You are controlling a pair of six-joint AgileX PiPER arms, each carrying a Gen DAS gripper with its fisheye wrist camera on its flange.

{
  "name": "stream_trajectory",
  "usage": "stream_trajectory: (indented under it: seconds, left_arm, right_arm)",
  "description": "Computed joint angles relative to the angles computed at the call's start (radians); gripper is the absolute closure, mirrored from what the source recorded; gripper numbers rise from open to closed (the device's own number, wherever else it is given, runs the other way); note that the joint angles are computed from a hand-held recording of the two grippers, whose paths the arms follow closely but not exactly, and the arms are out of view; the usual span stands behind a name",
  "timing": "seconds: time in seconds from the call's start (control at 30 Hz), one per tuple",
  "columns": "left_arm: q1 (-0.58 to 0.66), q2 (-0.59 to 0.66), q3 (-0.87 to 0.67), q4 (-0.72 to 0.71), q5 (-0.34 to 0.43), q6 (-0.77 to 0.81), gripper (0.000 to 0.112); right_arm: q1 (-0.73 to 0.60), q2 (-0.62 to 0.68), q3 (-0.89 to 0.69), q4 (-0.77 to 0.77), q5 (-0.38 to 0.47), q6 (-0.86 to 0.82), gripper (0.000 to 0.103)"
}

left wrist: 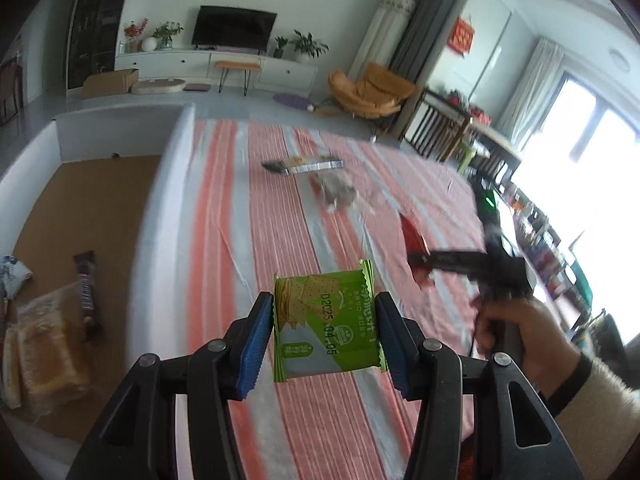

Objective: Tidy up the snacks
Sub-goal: 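Carry the green packet to the box with the left tool while the right tool carries the red chip bag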

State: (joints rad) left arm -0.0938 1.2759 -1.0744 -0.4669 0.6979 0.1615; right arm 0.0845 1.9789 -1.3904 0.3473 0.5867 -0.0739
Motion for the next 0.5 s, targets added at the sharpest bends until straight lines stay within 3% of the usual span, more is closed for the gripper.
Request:
stream_trajectory:
  seconds: [0.13,0.27,0.4,0.5]
  left_arm:
    - [0.202,-0.048,-0.059,-0.108,0.1,0.099,0.062]
    - [0.432,-0.082,-0.113,-0.076,0.155,0.108,0.061]
    - [0.628,-0.065,-0.127,-0.009,0.18,0.123,0.061]
    - [0.68,-0.05,-0.097,0.096,0.143,0.088,0.059]
  right_arm:
    - [0.042,-0.138,0.03,0.222,0.045,-0.145,0.088]
    - [0.186,-0.196,-0.056,0.436,0.137,-0.241,0.088]
    - [0.382,-0.13,-0.227,0.489,0.185,-0.247,0.087]
    - [0.495,-0.014,-0.374,0.431,0.217,-0.19,0.078]
